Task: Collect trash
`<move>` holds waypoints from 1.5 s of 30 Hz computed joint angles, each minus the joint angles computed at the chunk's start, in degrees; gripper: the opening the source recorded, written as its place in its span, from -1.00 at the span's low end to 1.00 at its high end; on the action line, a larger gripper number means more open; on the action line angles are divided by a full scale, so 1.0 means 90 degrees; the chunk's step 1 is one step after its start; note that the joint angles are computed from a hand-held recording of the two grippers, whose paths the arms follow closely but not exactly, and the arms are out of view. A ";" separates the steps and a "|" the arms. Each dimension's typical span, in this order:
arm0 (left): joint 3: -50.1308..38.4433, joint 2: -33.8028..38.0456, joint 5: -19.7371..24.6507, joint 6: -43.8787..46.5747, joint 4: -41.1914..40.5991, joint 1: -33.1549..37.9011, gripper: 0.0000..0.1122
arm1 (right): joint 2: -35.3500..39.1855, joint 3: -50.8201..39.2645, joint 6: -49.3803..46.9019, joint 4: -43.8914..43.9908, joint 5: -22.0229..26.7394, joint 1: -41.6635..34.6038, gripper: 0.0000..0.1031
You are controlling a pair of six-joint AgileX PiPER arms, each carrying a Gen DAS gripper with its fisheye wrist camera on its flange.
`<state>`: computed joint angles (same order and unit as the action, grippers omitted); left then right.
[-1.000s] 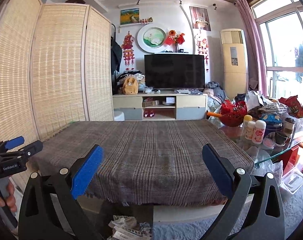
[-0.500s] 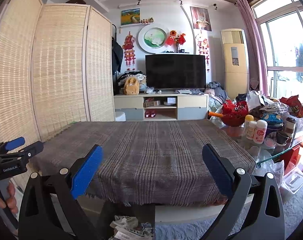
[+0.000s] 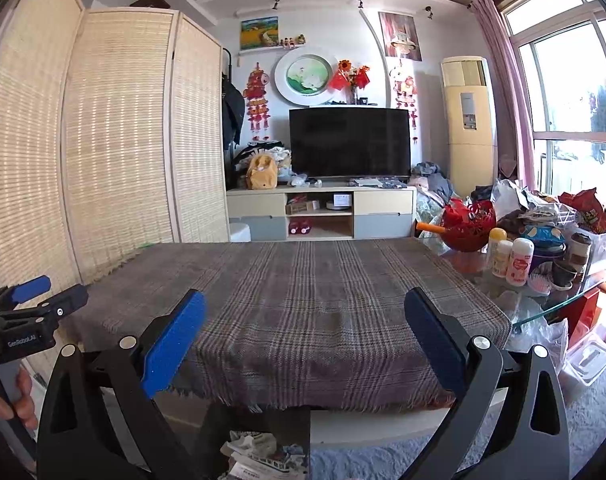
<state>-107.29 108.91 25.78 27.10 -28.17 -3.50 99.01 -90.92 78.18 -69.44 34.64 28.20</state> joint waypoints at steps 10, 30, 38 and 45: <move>-0.0097 0.0055 0.0041 -0.0164 0.0142 -0.0050 0.69 | 0.0022 -0.0018 -0.0004 0.0074 -0.0002 -0.0017 0.94; -0.0178 0.0098 0.0042 -0.0243 0.0243 -0.0054 0.69 | 0.0010 0.0007 -0.0018 0.0189 -0.0070 -0.0099 0.94; -0.0187 0.0099 0.0087 -0.0206 0.0222 -0.0048 0.69 | 0.0046 -0.0005 0.0062 0.0131 -0.0045 -0.0095 0.94; -0.0195 0.0083 0.0142 -0.0328 0.0388 -0.0063 0.69 | 0.0063 -0.0011 0.0044 0.0142 -0.0006 -0.0088 0.94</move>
<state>-109.05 109.66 27.06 24.15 -24.68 -4.06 99.58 -91.02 78.57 -68.17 34.59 27.41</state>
